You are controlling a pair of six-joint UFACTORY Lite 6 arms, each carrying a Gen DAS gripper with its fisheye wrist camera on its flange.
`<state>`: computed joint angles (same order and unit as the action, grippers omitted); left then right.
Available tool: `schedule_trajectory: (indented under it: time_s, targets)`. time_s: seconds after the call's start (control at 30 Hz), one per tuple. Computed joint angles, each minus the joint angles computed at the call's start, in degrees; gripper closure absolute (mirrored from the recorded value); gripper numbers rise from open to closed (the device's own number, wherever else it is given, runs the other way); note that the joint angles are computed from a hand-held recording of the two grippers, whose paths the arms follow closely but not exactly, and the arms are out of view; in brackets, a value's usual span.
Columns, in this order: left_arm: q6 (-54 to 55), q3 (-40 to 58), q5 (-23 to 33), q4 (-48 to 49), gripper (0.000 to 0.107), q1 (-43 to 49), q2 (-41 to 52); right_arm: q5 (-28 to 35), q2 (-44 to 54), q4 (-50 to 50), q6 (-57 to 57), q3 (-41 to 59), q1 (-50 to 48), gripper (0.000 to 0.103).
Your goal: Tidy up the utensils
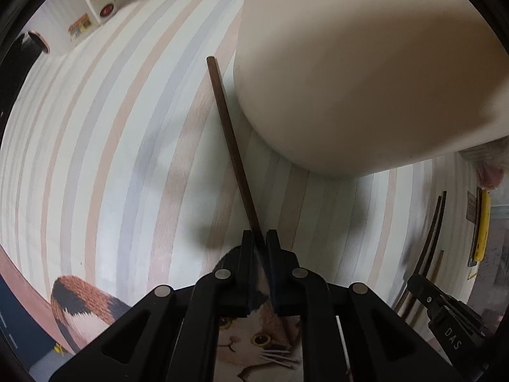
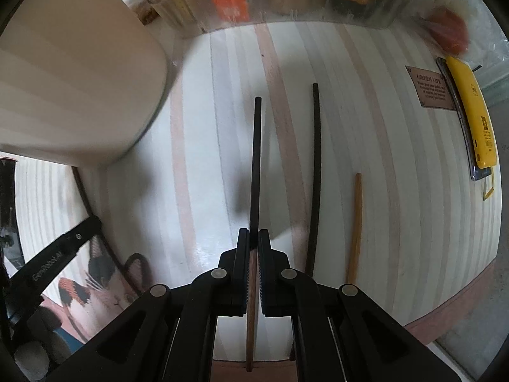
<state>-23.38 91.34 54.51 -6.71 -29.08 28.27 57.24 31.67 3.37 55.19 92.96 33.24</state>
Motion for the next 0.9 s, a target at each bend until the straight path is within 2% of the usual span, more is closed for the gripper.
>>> schedule_trajectory:
  time_s: [0.27,0.5,0.63,0.73,0.8,0.9]
  targets:
    - [5.9,-11.4,-1.9,0.7,0.104,6.0,-8.6,-2.5,-1.2,0.4,-0.1,-3.3,-0.3,0.098]
    - [10.9,-17.0,-0.5,-0.9,0.104,10.7,-14.7,-4.1,-2.8,1.4,-1.6,-5.4,-1.3,0.098]
    - [11.5,-13.2,-0.4,-2.0,0.1,12.5,-11.1,-4.2,-1.8,2.0,-2.6,-4.4,-1.4,0.098]
    - [9.4,-10.0,0.2,-2.2,0.094,13.0,-7.3,-3.4,-0.2,2.0,-2.3,-2.2,-1.2,0.098]
    - [9.7,-6.1,1.0,-2.0,0.085,14.7,-4.6,-2.9,0.4,1.9,-2.2,-1.2,-1.2,0.098]
    - [10.6,-2.8,1.5,-2.4,0.079,16.9,-2.7,-1.9,0.2,1.7,-1.5,-0.3,-1.1,0.098]
